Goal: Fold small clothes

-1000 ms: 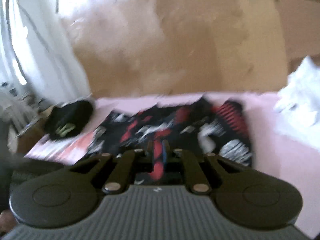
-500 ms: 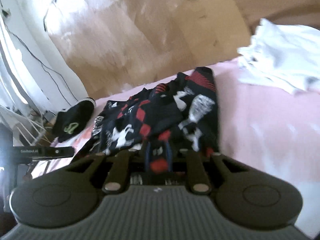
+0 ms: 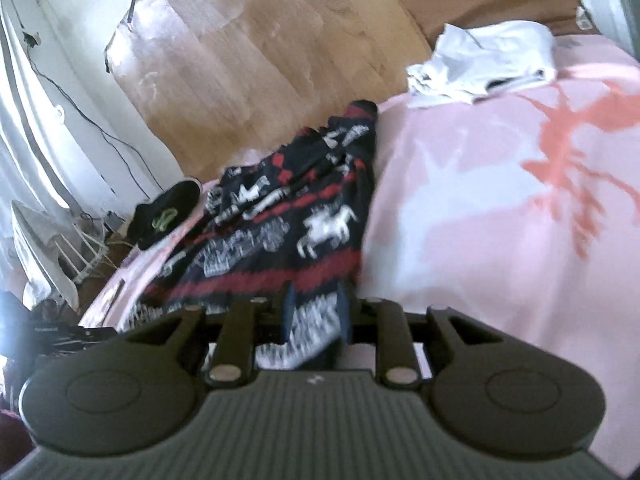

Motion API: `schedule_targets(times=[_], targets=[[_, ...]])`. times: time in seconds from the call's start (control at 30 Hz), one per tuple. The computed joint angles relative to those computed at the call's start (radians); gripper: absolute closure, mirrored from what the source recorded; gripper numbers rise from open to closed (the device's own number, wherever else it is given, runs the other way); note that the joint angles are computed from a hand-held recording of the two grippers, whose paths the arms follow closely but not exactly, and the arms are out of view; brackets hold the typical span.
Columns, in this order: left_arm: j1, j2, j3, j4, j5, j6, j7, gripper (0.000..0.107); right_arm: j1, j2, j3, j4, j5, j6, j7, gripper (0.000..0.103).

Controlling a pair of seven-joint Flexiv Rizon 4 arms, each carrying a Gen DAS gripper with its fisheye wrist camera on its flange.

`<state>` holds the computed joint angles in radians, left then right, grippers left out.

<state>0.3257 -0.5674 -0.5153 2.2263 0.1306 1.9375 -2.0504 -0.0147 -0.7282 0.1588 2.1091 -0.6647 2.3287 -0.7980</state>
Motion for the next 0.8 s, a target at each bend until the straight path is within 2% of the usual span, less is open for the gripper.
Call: schedule_targets(times=[0.13, 0.2, 0.23, 0.27, 0.3, 0.33, 0.37, 0.43, 0.53, 0.63, 0.7, 0.8], targets=[[0.082, -0.016, -0.099, 0.063, 0.056, 0.041, -0.054, 0.05, -0.012, 0.042, -0.005, 0.104, 0.015, 0.05, -0.036, 0.065], [0.075, -0.034, -0.103, 0.062, 0.071, 0.044, -0.062, 0.053, -0.02, 0.049, 0.0, 0.137, 0.01, 0.071, -0.036, 0.065], [0.042, -0.031, -0.074, 0.06, 0.065, 0.06, -0.065, 0.054, -0.02, 0.049, 0.003, 0.148, 0.01, 0.077, -0.032, 0.065], [0.023, -0.029, -0.057, 0.057, 0.065, 0.067, -0.065, 0.065, -0.028, 0.043, 0.01, 0.153, -0.007, 0.082, -0.017, 0.065], [0.033, -0.034, -0.072, 0.056, 0.061, 0.062, -0.056, 0.08, -0.045, 0.03, 0.02, 0.148, -0.048, 0.082, 0.01, 0.065], [0.07, -0.049, -0.107, 0.048, 0.094, 0.038, -0.075, 0.098, -0.061, 0.01, 0.028, 0.138, -0.094, 0.091, 0.032, 0.066], [0.087, -0.057, -0.124, 0.05, 0.096, 0.036, -0.08, 0.098, -0.064, -0.009, 0.032, 0.131, -0.123, 0.114, 0.038, 0.067], [0.105, -0.051, -0.134, 0.064, 0.104, 0.052, -0.085, 0.099, -0.052, -0.016, 0.023, 0.115, -0.175, 0.097, 0.064, 0.092], [0.171, -0.055, -0.173, 0.091, 0.15, 0.14, -0.13, 0.099, -0.073, -0.03, 0.022, 0.083, -0.232, 0.126, 0.112, 0.093], [0.208, -0.041, -0.174, 0.087, 0.191, 0.211, -0.197, 0.099, -0.071, -0.023, 0.006, 0.051, -0.201, 0.193, 0.138, 0.093], [0.228, -0.043, -0.176, 0.05, 0.208, 0.211, -0.234, 0.099, -0.062, -0.021, -0.012, 0.001, -0.176, 0.199, 0.174, 0.094], [0.237, -0.055, -0.182, -0.052, 0.22, 0.141, -0.256, 0.099, -0.042, -0.043, -0.037, -0.123, -0.158, 0.171, 0.228, 0.094]])
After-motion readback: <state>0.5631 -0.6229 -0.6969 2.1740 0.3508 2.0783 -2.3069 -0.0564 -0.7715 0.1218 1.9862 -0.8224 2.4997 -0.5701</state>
